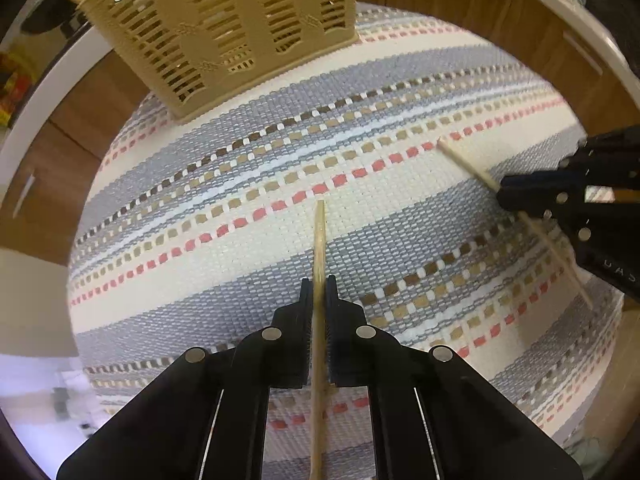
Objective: Organize utensils
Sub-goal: 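Carry both chopsticks over the beige basket and open both tools to drop them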
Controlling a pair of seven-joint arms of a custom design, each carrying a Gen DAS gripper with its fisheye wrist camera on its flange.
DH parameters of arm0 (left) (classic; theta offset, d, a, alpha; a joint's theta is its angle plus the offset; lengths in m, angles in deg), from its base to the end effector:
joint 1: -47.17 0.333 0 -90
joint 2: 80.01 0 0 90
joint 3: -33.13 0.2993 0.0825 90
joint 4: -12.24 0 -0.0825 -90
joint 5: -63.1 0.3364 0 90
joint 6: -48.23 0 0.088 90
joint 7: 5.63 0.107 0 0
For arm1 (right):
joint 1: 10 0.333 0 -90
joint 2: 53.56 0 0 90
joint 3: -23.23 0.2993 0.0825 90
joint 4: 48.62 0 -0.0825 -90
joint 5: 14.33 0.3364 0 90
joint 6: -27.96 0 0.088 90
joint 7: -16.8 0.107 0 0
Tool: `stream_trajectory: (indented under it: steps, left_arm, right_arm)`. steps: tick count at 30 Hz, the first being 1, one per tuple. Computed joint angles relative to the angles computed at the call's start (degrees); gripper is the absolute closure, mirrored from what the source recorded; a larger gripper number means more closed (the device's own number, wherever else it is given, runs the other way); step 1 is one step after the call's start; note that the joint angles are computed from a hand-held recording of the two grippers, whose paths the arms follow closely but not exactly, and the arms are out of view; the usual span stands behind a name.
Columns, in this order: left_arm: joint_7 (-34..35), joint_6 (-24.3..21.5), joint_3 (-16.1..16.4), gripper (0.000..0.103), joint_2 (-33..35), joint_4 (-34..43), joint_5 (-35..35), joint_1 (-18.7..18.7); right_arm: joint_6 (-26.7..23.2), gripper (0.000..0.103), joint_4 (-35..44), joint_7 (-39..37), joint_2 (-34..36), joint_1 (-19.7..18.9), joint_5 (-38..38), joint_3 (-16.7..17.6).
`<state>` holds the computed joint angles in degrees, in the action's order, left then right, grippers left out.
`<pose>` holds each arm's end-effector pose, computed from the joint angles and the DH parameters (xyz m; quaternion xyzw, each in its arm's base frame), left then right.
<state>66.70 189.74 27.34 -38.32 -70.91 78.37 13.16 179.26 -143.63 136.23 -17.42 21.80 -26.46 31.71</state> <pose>0.5465 -0.4357 0.3017 -0.4886 0.8575 -0.1227 0.1045 0.5180 0.4251 0.3003 -0.7952 0.5786 -0.0575 0.1721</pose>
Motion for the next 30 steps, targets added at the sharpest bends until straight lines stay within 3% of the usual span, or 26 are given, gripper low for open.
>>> stream_trajectory:
  steps: [6,11,18,22,25,30]
  left_arm:
    - [-2.4,8.4,-0.6,0.099,-3.2,-5.5,-3.3,1.9]
    - [-1.8,16.4,-0.7,0.099,-7.3,-10.5,-4.7,3.3]
    - [-0.1,28.5,-1.8,0.099,-11.6,-15.2,-10.1,5.9]
    - [-1.0,36.5,0.5,0.099,-14.7,-18.9,-12.8,4.3]
    - [0.3,42.0,-0.4,0.099,-16.1,-20.0,-16.3,5.5]
    - [0.9,46.8,7.8,0.099,-15.4,-16.5,-20.1,-1.1]
  right_arm:
    - [8.1,0.098,-8.4,-1.5,-4.4,-2.9,1.3,1.2]
    - [12.2,0.098,-12.0,-0.6,-7.7,-2.7,-0.4,0.3]
    - [15.5,0.098,-12.3,3.2,-10.7,-0.2,-5.6,-2.9]
    - [18.3,0.098,-11.7,7.1,-12.1,1.9,-9.9,-5.7]
    - [19.9,0.098,-9.5,10.4,-12.1,3.5,-13.6,-8.5]
    - [21.4,0.098,-4.2,18.5,-11.1,7.0,-22.2,-15.1]
